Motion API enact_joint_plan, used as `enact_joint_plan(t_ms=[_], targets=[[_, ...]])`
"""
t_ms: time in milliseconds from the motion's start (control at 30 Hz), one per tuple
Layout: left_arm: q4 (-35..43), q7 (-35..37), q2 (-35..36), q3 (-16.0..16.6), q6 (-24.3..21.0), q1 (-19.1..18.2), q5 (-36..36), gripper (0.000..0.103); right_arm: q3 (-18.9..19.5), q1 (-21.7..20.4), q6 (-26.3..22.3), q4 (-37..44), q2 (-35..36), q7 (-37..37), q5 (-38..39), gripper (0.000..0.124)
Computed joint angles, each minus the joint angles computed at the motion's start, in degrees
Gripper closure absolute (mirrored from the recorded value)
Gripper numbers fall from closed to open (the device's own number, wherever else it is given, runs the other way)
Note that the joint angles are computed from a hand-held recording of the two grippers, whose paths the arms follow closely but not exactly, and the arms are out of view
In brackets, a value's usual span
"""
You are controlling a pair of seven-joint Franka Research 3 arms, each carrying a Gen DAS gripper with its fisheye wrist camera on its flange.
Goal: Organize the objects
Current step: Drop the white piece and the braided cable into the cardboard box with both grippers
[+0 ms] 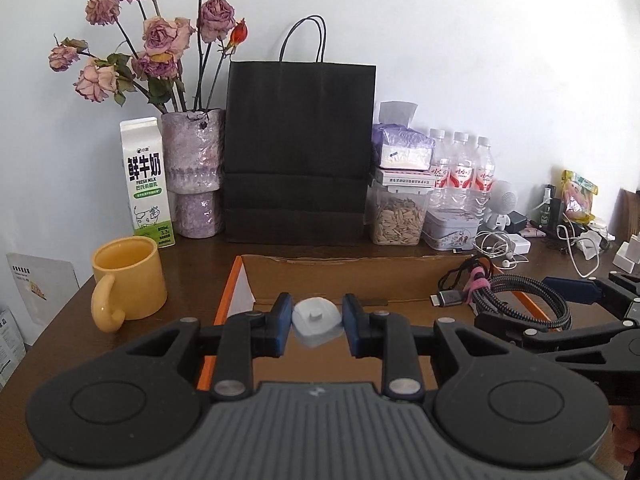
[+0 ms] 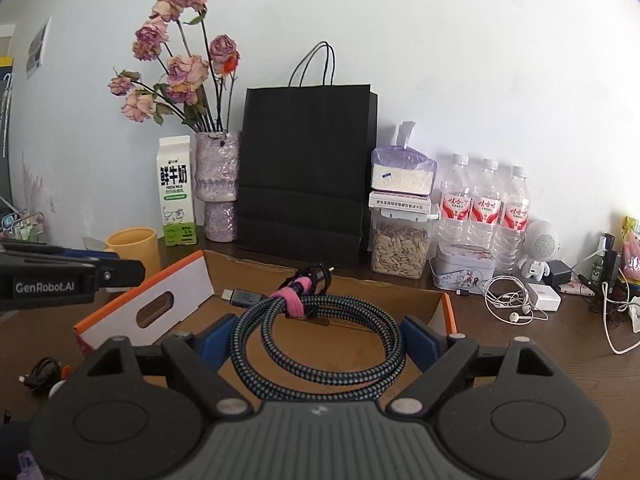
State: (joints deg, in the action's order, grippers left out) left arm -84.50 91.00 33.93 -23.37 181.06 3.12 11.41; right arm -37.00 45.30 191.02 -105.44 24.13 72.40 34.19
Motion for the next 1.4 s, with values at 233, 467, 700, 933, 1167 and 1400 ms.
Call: enact_joint_plan(t_ms=[233,467,700,933,1167,1400], targets=[[13.3,0.1,8.1,5.4,-8.5,-6.1,0.0,0.075,4.4,-7.3,-6.9,5.0,3.9,5.4,-3.5,0.037],[12.0,-2.4,7.5,11.0,-6.3,-9.8,-0.4,0.0,8.8,-11.5,-7.7,3.9,2.4,8.2,-7.8,0.021],[11.2,-3.8,6.7,10.4,-5.6,-9.2,1.0,0.0,6.6,-9.7,-5.7,2.1,1.4,13.0,-12.7,0.021],[7.9,-5.2,4.5,10.5,-1.9,-8.7,2.2,0.0,3.4,-6.8,-3.9,0.3,0.5,16.1,-15.6,0.021],[0.3,-7.1,-0.9,10.9,2.3,-7.4,4.5,0.0,-4.7,2.5,-1.8,-3.9,-1.2,14.3,-12.0,0.021],[-9.0,-9.8,-7.5,11.6,5.8,-5.8,6.4,0.0,-15.3,16.1,0.2,-10.1,-4.1,8.8,-4.5,0.021]])
